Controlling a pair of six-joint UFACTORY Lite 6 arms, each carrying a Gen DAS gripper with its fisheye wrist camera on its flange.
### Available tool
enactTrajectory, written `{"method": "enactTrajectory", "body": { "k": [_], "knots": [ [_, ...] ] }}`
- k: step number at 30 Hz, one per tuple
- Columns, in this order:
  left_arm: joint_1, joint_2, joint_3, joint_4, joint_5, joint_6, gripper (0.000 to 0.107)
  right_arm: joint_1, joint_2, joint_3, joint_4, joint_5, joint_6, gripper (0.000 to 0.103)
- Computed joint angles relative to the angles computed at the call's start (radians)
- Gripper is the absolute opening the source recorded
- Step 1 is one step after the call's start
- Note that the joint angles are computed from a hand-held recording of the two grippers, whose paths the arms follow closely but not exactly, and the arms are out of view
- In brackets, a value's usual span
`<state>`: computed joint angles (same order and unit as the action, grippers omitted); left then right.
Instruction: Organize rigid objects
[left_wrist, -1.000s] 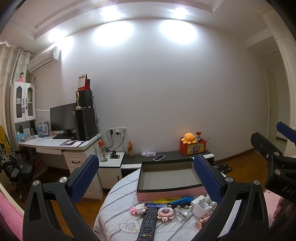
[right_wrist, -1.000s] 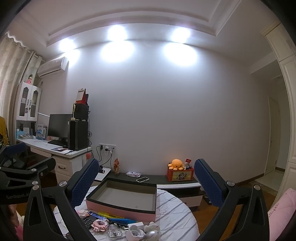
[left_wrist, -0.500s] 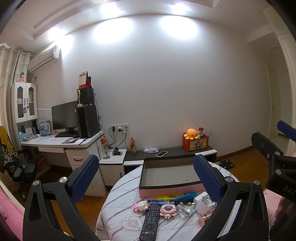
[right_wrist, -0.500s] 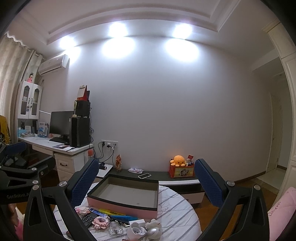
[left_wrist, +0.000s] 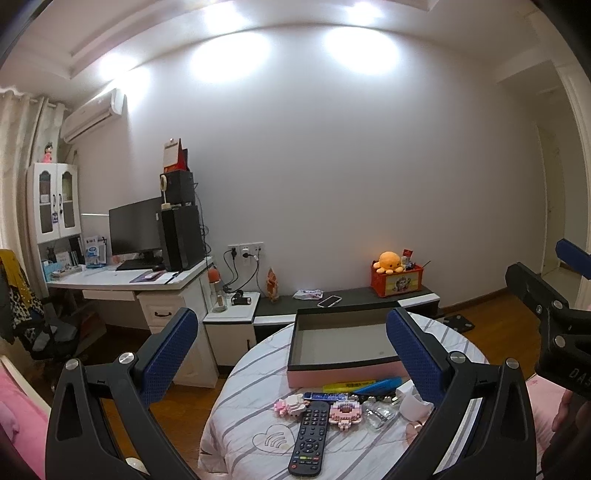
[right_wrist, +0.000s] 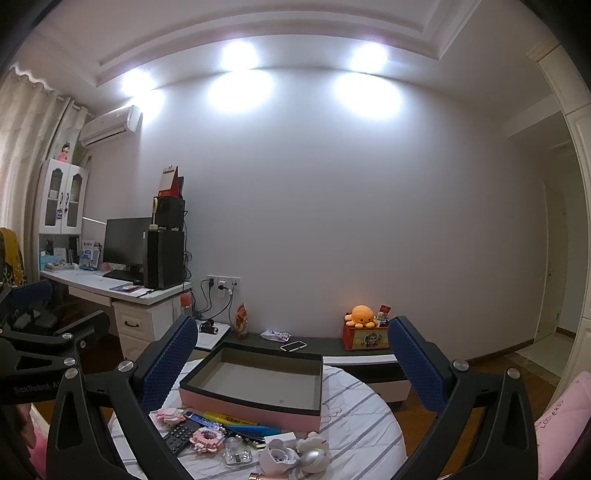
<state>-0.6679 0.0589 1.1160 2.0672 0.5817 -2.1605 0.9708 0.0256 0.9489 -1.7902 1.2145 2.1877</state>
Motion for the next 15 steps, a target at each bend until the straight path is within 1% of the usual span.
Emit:
{"method": "enactTrajectory", "body": {
  "k": [4,7,10,12,14,15],
  "knots": [
    [0.016,-0.008,-0.019,0.014,-0.012,-0.020,0.103,-0.008,0.013,-0.004,-0.021,-0.005,0.012,0.103],
    [0.035,0.007,-0.019,0.025,-0.031,-0.033,0.103,-0.026,-0.010,-0.055,-0.089,-0.044,0.088,0.103],
    [0.069,0.032,-0.015,0.057,-0.077,-0.070,0.103,-0.078,-0.037,-0.109,-0.165,-0.121,0.195,0.103],
    [0.100,0.067,-0.003,0.094,-0.125,-0.114,0.103,-0.118,-0.029,-0.116,-0.177,-0.173,0.245,0.103],
    [0.124,0.106,0.013,0.105,-0.159,-0.131,0.103,-0.186,-0.020,-0.136,-0.238,-0.279,0.332,0.103],
    [0.133,0.140,0.030,0.094,-0.170,-0.122,0.103,-0.200,-0.006,-0.132,-0.240,-0.296,0.342,0.103]
  ]
}}
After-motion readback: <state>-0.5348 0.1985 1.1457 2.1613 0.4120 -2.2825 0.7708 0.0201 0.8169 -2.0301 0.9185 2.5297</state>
